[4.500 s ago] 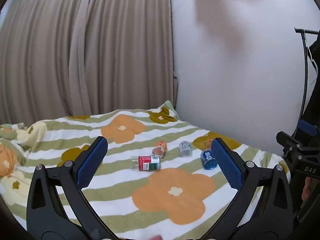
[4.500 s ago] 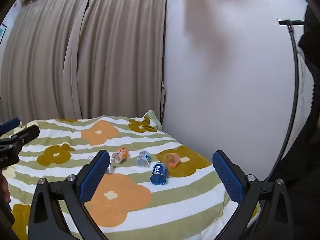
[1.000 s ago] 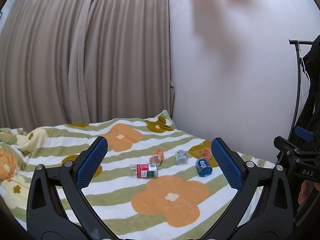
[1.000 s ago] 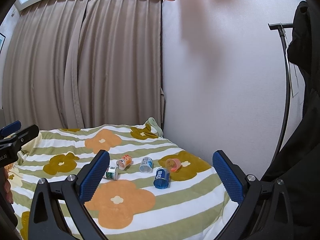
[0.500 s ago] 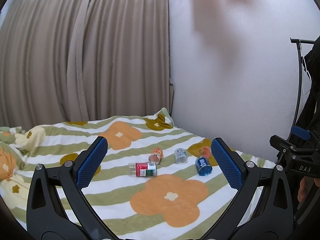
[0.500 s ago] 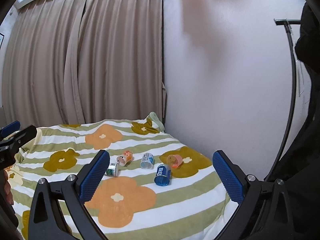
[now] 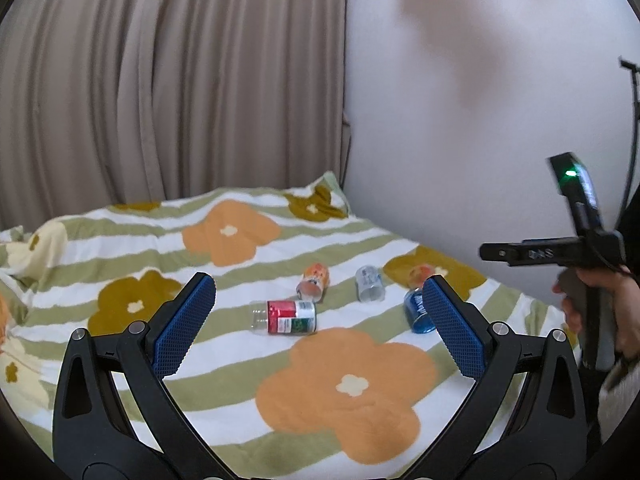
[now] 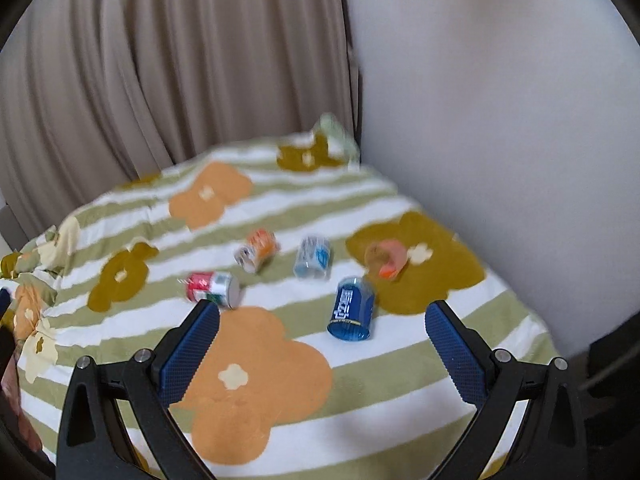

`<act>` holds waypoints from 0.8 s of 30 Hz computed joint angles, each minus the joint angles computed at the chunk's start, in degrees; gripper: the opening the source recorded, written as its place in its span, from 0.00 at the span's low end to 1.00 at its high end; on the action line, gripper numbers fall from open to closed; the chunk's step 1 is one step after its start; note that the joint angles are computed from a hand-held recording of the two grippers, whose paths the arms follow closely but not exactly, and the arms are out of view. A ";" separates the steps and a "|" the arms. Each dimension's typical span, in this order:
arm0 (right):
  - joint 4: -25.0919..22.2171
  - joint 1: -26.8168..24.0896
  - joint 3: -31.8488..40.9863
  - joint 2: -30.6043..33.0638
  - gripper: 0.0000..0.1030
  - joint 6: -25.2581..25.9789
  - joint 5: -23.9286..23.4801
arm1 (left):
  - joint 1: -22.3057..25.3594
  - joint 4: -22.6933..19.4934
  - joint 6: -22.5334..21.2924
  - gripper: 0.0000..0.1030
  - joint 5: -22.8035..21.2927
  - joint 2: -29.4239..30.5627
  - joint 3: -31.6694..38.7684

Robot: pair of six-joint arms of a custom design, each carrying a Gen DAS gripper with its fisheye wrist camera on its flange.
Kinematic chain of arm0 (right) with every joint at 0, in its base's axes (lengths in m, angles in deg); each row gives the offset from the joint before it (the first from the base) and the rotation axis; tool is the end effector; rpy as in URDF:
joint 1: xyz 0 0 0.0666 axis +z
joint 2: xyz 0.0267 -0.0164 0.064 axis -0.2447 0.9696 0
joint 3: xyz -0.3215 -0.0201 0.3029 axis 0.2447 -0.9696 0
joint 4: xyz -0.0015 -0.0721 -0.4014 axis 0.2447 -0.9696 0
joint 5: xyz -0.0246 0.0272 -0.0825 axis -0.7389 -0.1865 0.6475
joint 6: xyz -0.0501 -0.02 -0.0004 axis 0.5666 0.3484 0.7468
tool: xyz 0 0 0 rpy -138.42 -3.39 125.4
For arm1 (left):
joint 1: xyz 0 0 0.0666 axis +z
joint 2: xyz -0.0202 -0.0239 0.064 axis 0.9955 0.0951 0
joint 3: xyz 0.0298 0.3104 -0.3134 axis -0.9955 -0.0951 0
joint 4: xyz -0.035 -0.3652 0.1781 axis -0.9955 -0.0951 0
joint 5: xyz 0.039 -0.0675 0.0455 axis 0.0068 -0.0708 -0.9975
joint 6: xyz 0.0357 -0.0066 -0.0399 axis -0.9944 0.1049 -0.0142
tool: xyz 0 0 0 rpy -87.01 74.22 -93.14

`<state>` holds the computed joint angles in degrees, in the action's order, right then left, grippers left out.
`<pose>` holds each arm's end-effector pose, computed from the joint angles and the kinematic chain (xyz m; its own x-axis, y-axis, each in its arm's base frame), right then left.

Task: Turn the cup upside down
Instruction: 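Move the right tool down toward the lying blue drink bottle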

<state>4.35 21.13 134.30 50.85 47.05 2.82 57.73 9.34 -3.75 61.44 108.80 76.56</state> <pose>0.4406 0.3006 0.4291 -0.6733 0.0187 -0.7391 -0.1434 0.9774 0.1554 0.2953 -0.1379 0.4449 -0.3107 0.0077 -0.9505 0.1415 0.9892 -0.0382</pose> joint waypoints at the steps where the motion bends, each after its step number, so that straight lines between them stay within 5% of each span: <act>1: -1.24 -1.25 1.59 2.05 1.00 -0.11 -1.93 | 1.05 0.25 -0.16 1.00 0.93 1.37 0.40; 10: -14.54 -8.52 17.64 21.17 1.00 -0.97 -12.70 | 7.78 -1.94 -0.84 1.00 9.51 15.12 5.77; 15: -19.97 -10.48 23.68 28.37 0.88 -1.33 -16.30 | 9.75 -3.47 -0.01 1.00 12.73 21.65 8.22; 24: -22.22 -11.52 27.27 32.30 0.60 -0.76 -18.54 | 10.53 -4.01 0.59 1.00 13.83 25.97 8.78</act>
